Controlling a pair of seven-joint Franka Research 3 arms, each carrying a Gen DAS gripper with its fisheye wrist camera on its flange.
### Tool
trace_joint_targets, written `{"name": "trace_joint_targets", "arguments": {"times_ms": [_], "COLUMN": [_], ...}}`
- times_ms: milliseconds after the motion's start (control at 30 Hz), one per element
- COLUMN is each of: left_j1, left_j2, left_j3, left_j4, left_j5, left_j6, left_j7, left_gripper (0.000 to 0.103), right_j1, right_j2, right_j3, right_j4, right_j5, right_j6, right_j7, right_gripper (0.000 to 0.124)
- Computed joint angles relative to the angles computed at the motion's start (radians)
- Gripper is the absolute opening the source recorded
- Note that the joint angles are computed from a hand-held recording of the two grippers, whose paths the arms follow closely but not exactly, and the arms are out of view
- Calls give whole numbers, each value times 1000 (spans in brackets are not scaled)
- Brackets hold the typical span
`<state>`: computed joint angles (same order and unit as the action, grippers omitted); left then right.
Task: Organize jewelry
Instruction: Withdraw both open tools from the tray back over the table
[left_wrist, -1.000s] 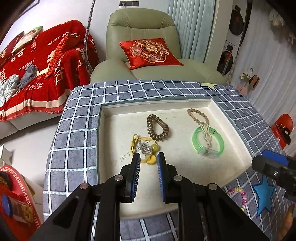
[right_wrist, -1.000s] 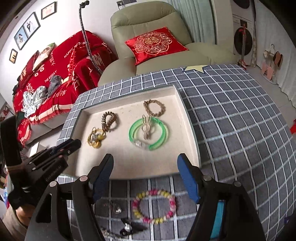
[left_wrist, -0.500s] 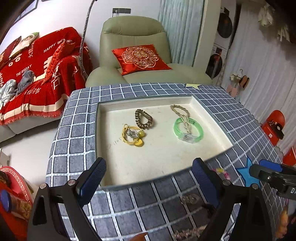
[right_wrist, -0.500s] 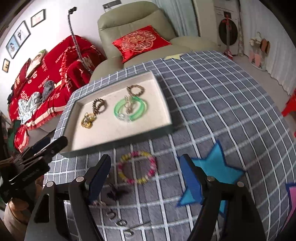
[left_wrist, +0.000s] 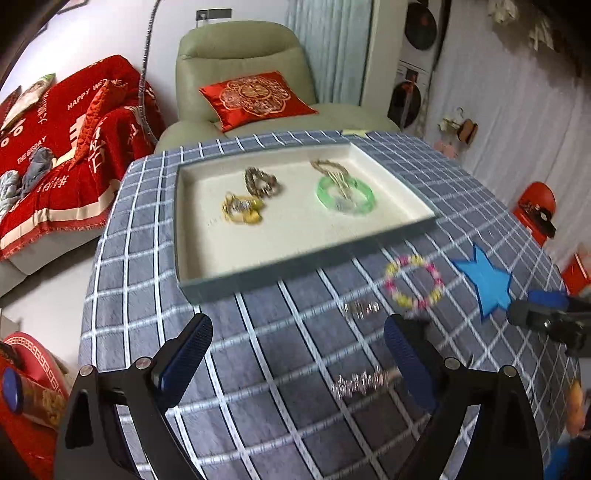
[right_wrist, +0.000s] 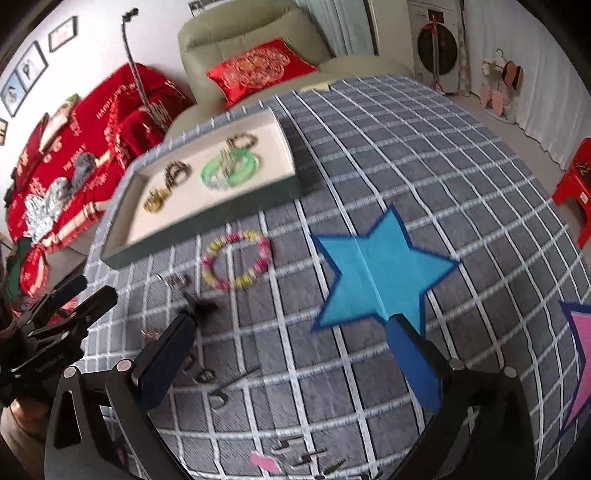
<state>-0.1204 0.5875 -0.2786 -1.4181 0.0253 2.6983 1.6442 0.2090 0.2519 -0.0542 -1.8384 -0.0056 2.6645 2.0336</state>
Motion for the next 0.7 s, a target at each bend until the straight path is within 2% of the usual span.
{"name": "trace_joint_targets", "arguments": {"times_ms": [133, 333, 700], "left_j1": [9, 2, -13], "left_j2": [-35, -44, -22], "left_j3": [-10, -8, -12], "left_j4": [-74, -102, -84], "left_j5": [10, 27, 35], "left_j6": [14, -1, -26], "left_j7": [50, 90, 156], "left_gripper": [103, 103, 103], "right_j1": [-9, -6, -6], "right_j2": [-7, -1, 117], "right_j3": [7, 0, 3], "right_j4": [-21, -11, 166], "right_j5": [40, 23, 27], "right_j6": [-17, -49, -139], "right_j7": [7, 38, -16], "right_gripper": [103, 103, 103]}}
